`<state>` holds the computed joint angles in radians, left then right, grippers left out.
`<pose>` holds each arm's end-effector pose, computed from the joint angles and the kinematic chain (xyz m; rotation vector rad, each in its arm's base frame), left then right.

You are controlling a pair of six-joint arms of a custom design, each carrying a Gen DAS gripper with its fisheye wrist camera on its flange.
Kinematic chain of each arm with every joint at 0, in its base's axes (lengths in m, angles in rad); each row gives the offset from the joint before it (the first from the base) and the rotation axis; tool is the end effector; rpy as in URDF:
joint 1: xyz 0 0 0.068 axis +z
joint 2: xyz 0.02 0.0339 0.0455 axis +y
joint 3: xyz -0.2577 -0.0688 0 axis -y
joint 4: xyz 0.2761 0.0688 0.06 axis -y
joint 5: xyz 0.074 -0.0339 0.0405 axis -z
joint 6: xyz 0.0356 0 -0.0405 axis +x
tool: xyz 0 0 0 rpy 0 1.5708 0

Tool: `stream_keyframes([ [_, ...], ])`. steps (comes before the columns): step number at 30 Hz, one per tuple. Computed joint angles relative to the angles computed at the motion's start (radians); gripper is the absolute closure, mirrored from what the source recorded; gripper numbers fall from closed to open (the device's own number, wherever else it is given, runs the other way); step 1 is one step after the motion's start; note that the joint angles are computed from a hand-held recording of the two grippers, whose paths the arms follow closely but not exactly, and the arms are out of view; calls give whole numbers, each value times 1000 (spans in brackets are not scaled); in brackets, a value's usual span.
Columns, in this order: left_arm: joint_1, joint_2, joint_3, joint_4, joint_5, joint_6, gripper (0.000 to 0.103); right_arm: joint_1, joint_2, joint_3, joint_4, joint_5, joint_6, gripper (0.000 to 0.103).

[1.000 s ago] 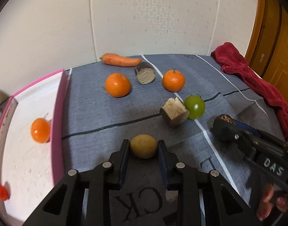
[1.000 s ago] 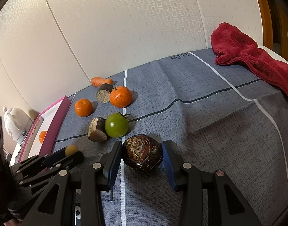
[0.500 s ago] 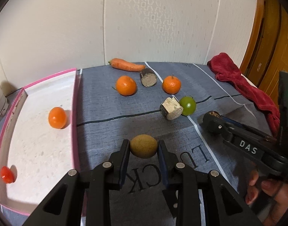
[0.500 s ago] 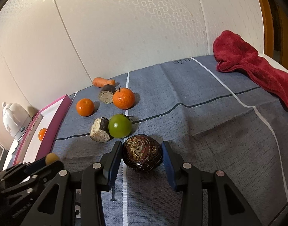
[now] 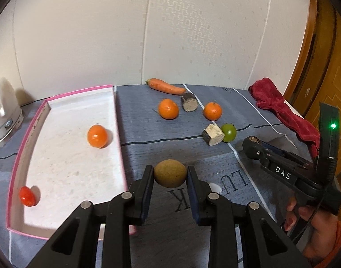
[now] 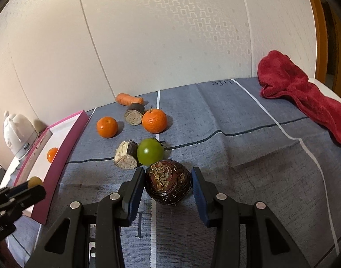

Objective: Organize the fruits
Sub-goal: 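Carry the potato and brown fruit into the pink tray and release the potato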

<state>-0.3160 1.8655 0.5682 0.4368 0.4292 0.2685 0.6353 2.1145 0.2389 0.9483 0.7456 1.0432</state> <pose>0.2773 -0.1062 0.0298 0.8737 2.2333 -0.5419 0.1655 0.0920 -0.0275 0.7201 2.0780 -0.0288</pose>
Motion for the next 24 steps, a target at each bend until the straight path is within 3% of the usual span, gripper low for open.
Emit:
stream_keyframes([
  [6,78,-16,-9,-13,38,18,73,-2,3,0,-5,6,12,60],
  [12,158,-10,-6,-21,68,44,73,53,-66,38,-157,36,32,60],
  [24,280,58,45,-52,87,72,73,130,-131,184,-269,-16,-87,60],
])
